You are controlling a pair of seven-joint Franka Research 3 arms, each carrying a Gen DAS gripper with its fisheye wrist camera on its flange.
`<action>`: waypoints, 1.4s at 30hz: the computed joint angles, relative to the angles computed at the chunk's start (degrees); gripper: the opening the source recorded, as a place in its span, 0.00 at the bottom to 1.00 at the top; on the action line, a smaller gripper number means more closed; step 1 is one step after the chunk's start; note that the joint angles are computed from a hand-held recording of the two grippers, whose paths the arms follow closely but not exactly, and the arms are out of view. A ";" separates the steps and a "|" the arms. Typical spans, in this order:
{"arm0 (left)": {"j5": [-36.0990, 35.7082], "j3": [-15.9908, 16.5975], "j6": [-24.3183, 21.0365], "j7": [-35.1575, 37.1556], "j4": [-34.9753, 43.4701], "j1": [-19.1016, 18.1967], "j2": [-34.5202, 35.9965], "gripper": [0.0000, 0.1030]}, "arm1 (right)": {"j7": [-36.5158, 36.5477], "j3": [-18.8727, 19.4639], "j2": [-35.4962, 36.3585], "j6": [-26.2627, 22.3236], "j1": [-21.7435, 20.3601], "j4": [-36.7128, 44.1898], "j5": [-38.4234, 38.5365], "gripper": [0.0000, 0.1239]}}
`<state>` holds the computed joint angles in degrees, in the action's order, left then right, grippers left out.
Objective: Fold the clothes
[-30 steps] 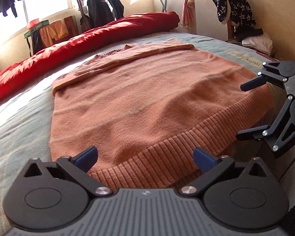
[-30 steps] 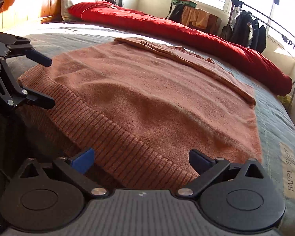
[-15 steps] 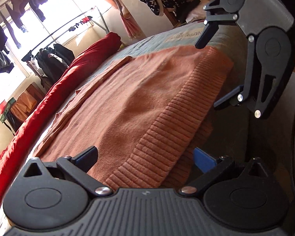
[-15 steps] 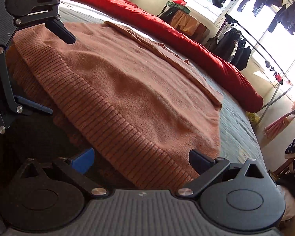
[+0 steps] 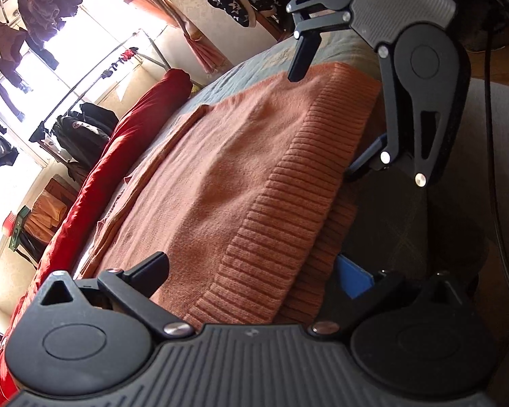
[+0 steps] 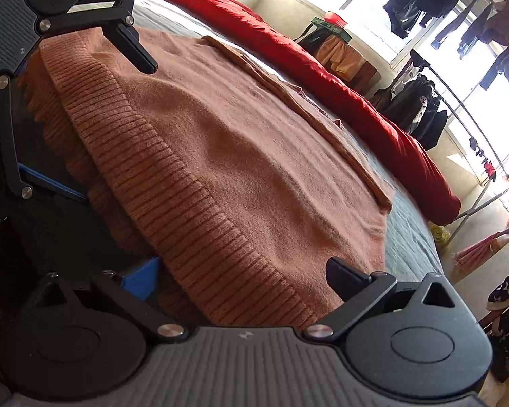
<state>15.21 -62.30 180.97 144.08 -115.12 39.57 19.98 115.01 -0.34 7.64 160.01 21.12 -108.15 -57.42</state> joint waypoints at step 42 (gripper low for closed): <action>-24.13 -2.73 -22.75 6.32 14.80 0.70 4.64 1.00 | -41.79 4.26 -6.45 1.11 -0.91 -5.08 37.87 0.54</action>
